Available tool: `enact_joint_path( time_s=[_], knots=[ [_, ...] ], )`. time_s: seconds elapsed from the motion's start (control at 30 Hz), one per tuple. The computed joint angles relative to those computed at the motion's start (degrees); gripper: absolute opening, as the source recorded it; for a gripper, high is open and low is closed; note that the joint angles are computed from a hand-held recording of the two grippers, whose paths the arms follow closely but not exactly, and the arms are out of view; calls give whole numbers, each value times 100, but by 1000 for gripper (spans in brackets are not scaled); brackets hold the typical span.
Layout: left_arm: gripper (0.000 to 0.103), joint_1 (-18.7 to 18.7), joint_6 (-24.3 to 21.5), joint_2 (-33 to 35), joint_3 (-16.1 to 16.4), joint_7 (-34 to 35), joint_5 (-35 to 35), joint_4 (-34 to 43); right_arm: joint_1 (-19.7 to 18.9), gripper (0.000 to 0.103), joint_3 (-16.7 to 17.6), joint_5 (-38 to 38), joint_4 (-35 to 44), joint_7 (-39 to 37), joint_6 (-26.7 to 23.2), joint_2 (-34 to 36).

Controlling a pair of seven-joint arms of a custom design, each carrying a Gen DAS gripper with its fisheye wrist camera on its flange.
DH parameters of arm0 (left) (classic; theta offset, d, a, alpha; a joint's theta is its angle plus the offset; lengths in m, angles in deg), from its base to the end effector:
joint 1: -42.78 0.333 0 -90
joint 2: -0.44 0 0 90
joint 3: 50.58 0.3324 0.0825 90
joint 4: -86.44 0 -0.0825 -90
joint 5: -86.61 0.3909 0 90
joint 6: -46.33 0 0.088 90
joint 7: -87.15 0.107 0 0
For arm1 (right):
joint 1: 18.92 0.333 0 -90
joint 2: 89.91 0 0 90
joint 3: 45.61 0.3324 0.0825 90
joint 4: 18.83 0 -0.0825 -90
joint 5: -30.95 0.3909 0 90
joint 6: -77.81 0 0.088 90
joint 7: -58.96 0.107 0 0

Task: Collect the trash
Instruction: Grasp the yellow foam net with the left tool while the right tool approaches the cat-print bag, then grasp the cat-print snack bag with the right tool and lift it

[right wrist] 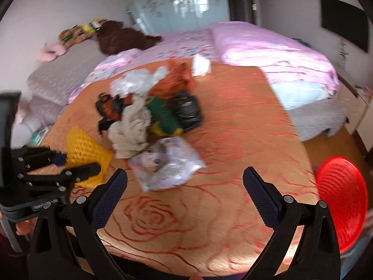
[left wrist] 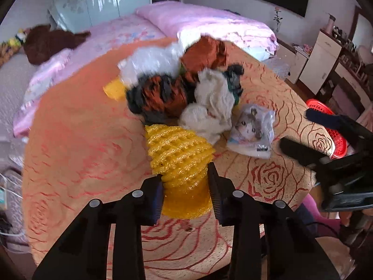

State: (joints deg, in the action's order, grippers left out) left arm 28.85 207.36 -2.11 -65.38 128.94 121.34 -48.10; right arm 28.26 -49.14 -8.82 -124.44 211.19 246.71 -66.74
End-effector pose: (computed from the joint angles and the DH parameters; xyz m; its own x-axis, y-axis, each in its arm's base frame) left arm 0.4569 -0.2828 0.4102 -0.1808 -0.9832 -0.0249 -0.8139 0.1638 -0.5574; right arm 0.4666 0.5098 0.3881 0.3746 -0.9134 -0.1593 -0.7216 -0.1793 -0.6687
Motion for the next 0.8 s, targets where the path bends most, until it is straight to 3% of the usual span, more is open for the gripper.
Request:
enact_joint_path(
  time_s=[0.3,0.53,0.6,0.67,0.8],
  knots=[
    [32,324,186,-484,-96,-499,487,-193,-226,97,419,750,837,-1359,-458,660],
    [32,470,222,-513,-169,-718,529,-227,-124,96,350,1123,1071,-1853,-625,862],
    [33,476,235,-507,-170,-704,526,-226,-239,85,488,1327,1062,-2070,-612,882],
    [33,485,241,-499,-170,-706,537,-217,-351,80,601,1558,1019,-2267,-507,892],
    [33,507,257,-505,-184,-815,593,-232,-241,74,448,1697,828,-2261,-309,796]
  ],
)
